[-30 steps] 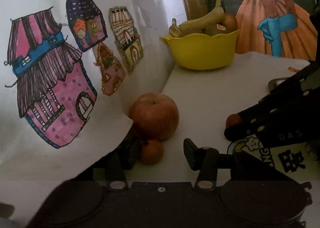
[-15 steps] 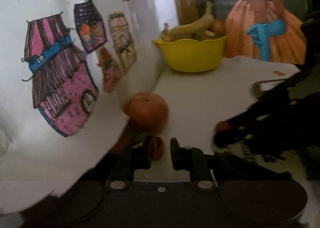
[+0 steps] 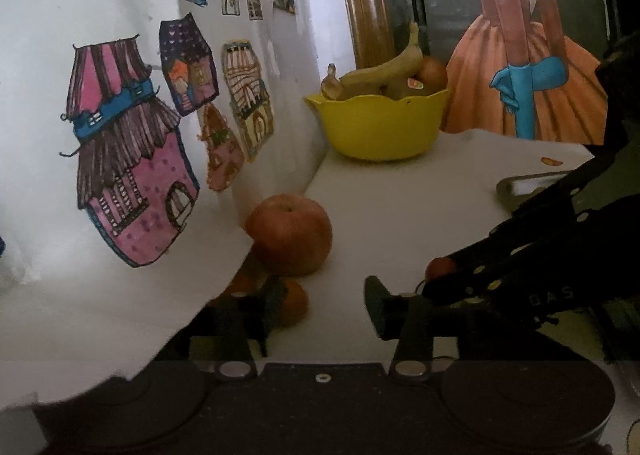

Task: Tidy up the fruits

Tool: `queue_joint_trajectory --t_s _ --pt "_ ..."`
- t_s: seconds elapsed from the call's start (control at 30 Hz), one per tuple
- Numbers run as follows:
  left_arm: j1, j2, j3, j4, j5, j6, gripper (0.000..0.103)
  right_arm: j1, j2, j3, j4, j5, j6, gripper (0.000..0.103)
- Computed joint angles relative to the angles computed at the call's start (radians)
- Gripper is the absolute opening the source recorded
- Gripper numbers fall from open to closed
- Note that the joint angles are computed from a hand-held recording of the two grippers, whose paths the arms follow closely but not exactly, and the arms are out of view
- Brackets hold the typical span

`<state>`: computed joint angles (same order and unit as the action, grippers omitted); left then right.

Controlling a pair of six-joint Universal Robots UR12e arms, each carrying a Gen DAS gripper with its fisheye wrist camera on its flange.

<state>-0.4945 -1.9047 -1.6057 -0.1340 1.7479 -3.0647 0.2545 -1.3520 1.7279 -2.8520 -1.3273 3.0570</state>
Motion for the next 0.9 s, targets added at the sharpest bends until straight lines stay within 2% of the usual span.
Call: queue_joint_trajectory --t_s 0.2,0.27,0.33,0.4,0.5,0.6,0.67,0.8,0.9 --pt "-0.001 0.001 0.01 -0.05 0.022 -0.013 0.051 -0.002 0.002 0.0 -0.008 0.011 0.007 0.026" --pt "-0.006 -0.004 0.026 -0.096 0.053 -0.016 0.055 -0.002 0.002 -0.001 -0.008 0.012 0.007 0.026" --pt "-0.004 -0.011 0.048 -0.158 0.065 -0.051 0.055 -0.001 0.005 -0.005 -0.008 0.009 0.009 0.026" --pt "0.006 -0.012 0.05 -0.159 0.038 -0.094 0.053 0.002 0.009 -0.01 -0.009 0.001 0.005 0.026" --pt "0.004 -0.02 0.058 -0.154 0.046 -0.099 0.052 0.001 0.009 -0.01 -0.009 0.006 0.004 0.026" --pt "0.0 -0.025 0.066 -0.157 0.069 -0.113 0.041 -0.001 0.008 -0.007 -0.011 0.011 0.002 0.026" --pt "-0.003 -0.029 0.073 -0.165 0.087 -0.121 0.031 -0.001 0.008 -0.006 -0.013 0.011 0.003 0.026" --pt "-0.004 -0.028 0.073 -0.168 0.09 -0.14 0.03 0.002 0.007 -0.006 -0.011 0.007 0.002 0.026" --pt "-0.001 -0.013 0.053 -0.155 0.06 -0.149 0.03 0.004 0.004 -0.003 -0.011 0.002 0.002 0.026"
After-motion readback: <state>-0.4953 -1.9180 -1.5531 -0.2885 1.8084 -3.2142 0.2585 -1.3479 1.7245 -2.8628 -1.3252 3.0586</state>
